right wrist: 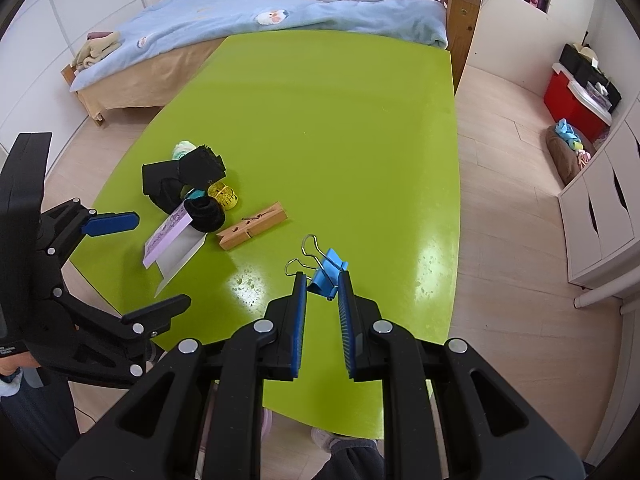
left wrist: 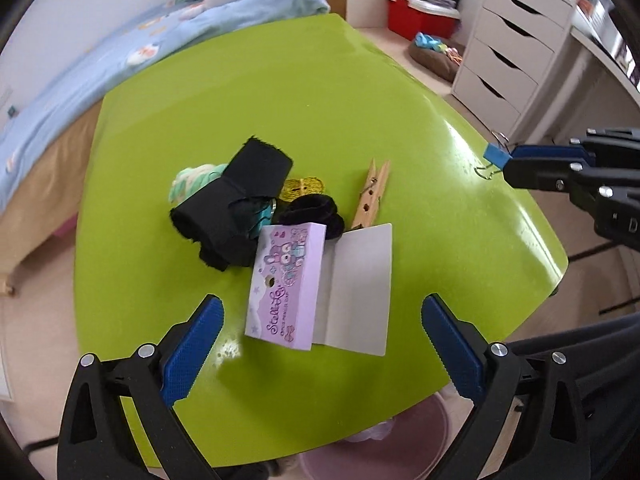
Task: Collect trash
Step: 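Grasp the pink card packet with the left tool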
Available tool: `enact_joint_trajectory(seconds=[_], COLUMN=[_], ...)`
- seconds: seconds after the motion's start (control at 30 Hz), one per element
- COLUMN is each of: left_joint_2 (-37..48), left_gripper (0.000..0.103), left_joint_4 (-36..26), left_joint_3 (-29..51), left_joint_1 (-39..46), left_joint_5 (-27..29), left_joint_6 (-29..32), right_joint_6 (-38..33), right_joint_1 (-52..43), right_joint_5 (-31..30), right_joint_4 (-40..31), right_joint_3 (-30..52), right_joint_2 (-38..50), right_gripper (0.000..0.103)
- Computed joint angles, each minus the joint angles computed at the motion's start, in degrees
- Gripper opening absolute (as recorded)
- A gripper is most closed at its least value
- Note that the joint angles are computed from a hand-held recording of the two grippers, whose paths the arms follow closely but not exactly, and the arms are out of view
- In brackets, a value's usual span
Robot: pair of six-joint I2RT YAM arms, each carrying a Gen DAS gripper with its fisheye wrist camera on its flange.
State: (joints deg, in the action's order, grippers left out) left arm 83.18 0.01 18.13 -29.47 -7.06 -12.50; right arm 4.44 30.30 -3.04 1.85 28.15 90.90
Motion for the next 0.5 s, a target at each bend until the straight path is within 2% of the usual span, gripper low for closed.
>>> enact_joint_trajectory(seconds=[0.03, 0.07, 0.13, 0.23, 0.3, 0.5], left_joint_2=[0.0, 0.6, 0.7, -1.5, -3.7, -10.9], left_gripper=[0.071, 0.063, 0.036, 0.013, 0.003, 0.002], left_joint_4=[-0.4, -1.1, -1.7, -1.9, -3.0, -7.2], left_joint_3=[0.4, 0.9, 1.3, 0.5, 0.2, -0.4], left_joint_1=[-0.5, -0.8, -1.3, -0.3, -0.1, 2.8], left_joint_5=[-0.4, -0.7, -1.0, -0.3, 0.4, 3.5], left_joint_6=[0.3, 0.6, 0.5, 1.1, 1.2, 2.3], right_joint_6=[0.0, 0.0, 0.1, 0.0, 0.1, 1.5], right_joint_1=[0.0, 0.0, 0.1, 0.1, 0.3, 2.6], right_joint_5=[0.0, 0.1, 0.2, 0.3, 0.3, 1.1], right_joint_4=[0.0, -0.1, -0.1, 0.1, 0.1, -0.3], right_joint_3=[0.0, 0.1, 0.1, 0.0, -0.1, -0.5], right_joint_2=[0.1, 0.1, 0.0, -0.1, -0.3, -1.9], right_gripper=[0.015, 0.015, 0.015, 0.015, 0.015, 0.015])
